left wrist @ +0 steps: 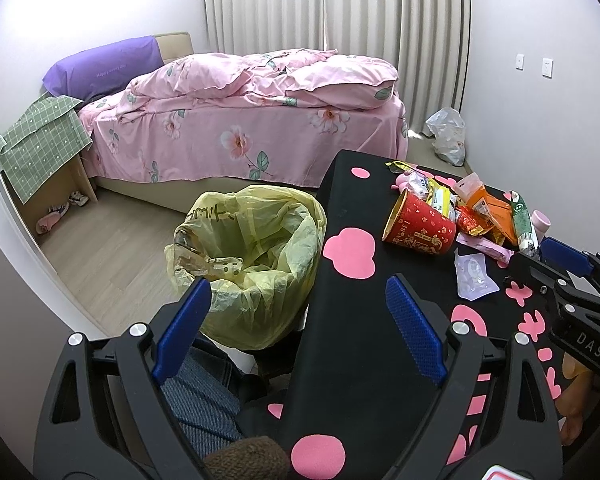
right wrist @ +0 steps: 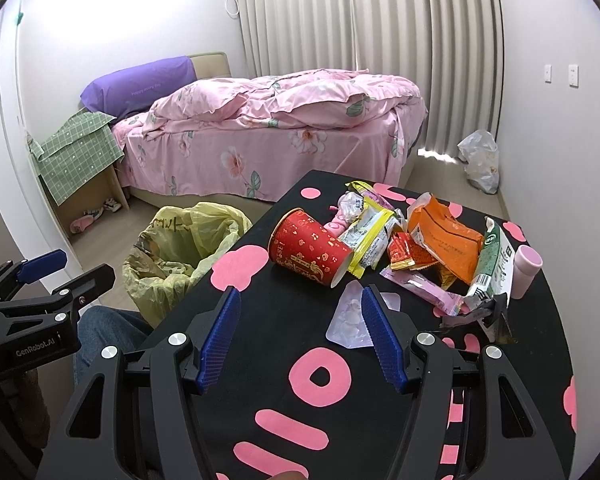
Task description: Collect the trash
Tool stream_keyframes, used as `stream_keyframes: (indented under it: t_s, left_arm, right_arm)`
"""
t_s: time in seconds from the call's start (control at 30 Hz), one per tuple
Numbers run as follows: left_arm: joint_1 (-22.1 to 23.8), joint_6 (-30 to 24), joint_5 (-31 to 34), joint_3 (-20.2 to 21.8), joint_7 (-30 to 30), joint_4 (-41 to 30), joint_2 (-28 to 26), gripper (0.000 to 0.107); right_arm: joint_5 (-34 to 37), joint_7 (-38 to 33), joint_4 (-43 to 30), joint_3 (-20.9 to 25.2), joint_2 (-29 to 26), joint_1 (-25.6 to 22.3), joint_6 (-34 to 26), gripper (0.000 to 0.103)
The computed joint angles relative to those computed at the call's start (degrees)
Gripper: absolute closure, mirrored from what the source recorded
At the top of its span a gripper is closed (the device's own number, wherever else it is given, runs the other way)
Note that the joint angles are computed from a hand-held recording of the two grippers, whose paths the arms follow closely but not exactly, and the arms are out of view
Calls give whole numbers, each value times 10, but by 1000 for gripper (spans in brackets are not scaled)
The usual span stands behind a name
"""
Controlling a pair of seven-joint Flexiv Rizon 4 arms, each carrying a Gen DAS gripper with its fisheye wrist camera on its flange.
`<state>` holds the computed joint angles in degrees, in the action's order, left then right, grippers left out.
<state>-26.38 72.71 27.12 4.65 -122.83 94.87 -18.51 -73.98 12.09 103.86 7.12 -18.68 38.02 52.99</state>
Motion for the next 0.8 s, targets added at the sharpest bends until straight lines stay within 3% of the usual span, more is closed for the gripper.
stream_keyframes:
  t_s: [0.6, 0.8]
  left_arm:
    - [2, -2, -2, -1, -2, 1, 0, 22]
    - [13, 6, -30, -12, 23, -2, -18, 22]
  right_arm:
    - [-1, 0, 1, -1, 0, 1, -3, 43]
    - [-10, 10, 27, 1, 19, -7, -31, 43]
